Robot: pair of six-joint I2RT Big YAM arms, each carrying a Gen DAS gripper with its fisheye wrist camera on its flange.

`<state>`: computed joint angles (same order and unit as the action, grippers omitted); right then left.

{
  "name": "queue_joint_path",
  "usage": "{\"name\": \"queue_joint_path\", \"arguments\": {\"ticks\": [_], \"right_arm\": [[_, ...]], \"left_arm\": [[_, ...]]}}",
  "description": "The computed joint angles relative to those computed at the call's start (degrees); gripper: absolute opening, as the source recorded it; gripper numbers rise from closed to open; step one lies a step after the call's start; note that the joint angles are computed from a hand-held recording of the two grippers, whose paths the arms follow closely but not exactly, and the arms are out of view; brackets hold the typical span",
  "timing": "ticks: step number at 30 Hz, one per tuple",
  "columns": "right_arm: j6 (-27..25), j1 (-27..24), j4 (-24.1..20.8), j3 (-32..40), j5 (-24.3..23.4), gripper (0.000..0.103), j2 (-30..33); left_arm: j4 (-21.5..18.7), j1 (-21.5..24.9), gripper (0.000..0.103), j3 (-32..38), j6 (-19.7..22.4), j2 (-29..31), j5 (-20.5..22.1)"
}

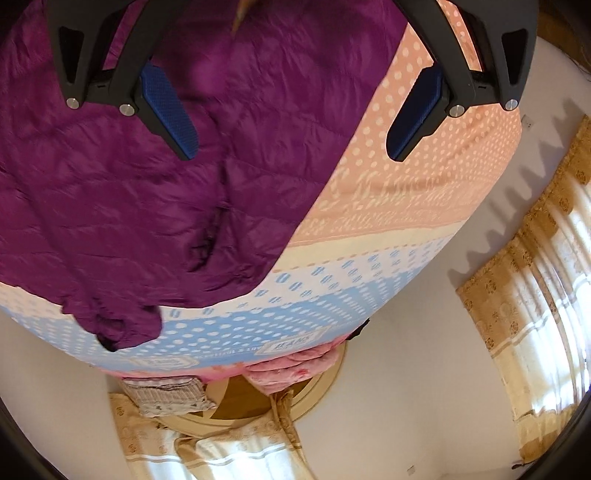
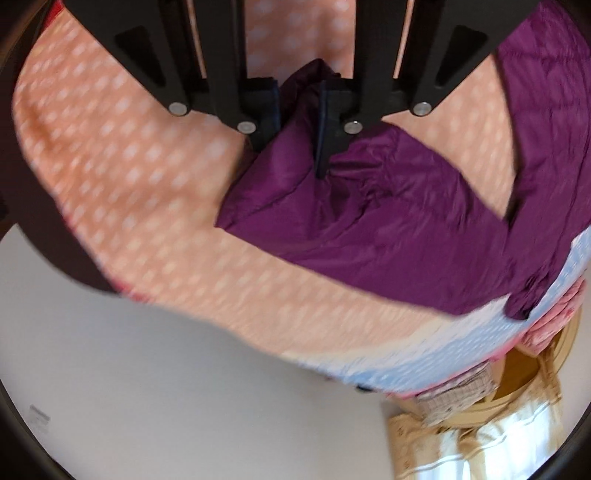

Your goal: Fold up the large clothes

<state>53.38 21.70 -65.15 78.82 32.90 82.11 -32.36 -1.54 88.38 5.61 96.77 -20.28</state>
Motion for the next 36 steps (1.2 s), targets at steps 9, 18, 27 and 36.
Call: {"name": "queue_joint_path", "arguments": {"ticks": [9, 18, 27, 36], "right_arm": [[-13.9, 3.6, 0.5, 16.9, 11.6, 0.014, 8.0], [-31.9, 9.9, 6.9, 37.7, 10.2, 0.014, 25.9], [-39.5, 12.9, 3.7, 64.6, 0.7, 0.015, 46.7], [-42.9, 15.0, 21.3, 41.3, -4.4, 0.073, 34.3]], "left_arm": [[-3.8, 1.5, 0.102, 9.3, -1.0, 6.8, -2.1], [-2.6, 0.5, 0.102, 9.7, 0.4, 7.1, -1.0], [0.0, 0.8, 0.102, 6.8, 4.7, 5.3, -1.4], [-2.2, -0.1, 0.102, 8.3, 0.4, 4.8, -1.7]]}}
